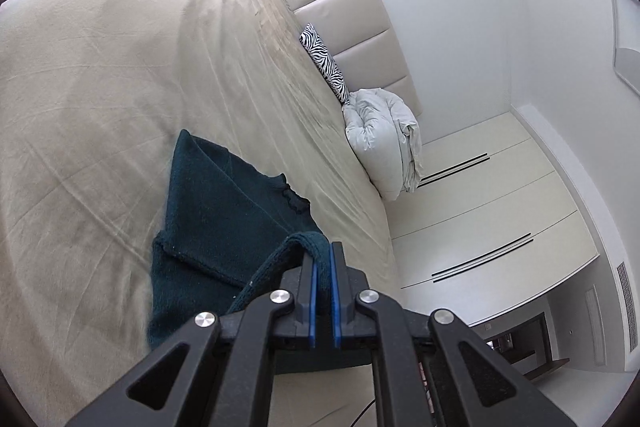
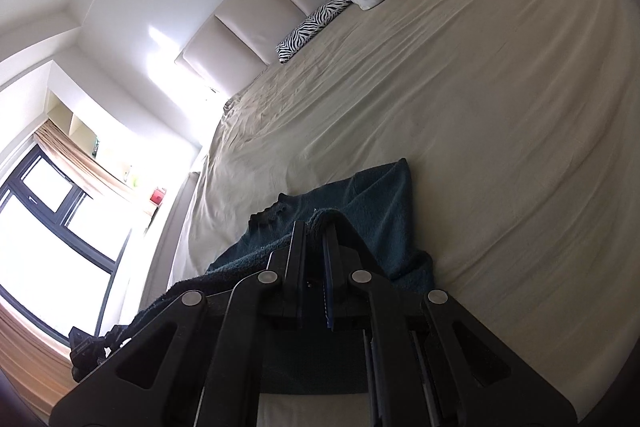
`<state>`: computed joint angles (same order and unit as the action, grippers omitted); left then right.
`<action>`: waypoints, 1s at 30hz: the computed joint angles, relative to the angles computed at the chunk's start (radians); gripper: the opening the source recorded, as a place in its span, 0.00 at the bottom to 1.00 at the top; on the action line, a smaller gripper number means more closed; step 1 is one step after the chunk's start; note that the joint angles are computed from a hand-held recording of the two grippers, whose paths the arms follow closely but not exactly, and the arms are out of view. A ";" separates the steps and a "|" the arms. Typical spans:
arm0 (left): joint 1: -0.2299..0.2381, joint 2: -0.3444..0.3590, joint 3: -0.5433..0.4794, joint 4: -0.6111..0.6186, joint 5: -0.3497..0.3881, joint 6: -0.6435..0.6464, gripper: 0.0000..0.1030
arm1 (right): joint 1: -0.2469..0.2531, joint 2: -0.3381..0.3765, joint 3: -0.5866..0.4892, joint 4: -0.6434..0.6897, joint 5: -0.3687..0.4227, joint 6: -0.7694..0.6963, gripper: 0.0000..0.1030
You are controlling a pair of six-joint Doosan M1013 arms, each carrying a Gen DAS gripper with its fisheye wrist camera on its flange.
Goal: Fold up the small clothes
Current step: 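Lift the hem with the left gripper and fold it toward the collar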
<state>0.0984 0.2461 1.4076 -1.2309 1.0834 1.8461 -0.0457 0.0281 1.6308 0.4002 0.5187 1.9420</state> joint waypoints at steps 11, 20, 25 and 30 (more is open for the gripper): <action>-0.050 0.129 -0.153 0.111 -0.061 -0.084 0.07 | 0.002 0.173 -0.139 -0.142 0.023 0.094 0.06; -0.070 0.201 -0.220 0.176 -0.086 -0.127 0.07 | 0.003 0.290 -0.255 -0.187 0.055 0.107 0.06; -0.078 0.232 -0.251 0.215 -0.093 -0.160 0.07 | 0.001 0.340 -0.299 -0.213 0.079 0.121 0.06; -0.089 0.263 -0.286 0.264 -0.099 -0.190 0.07 | -0.006 0.373 -0.327 -0.224 0.095 0.139 0.06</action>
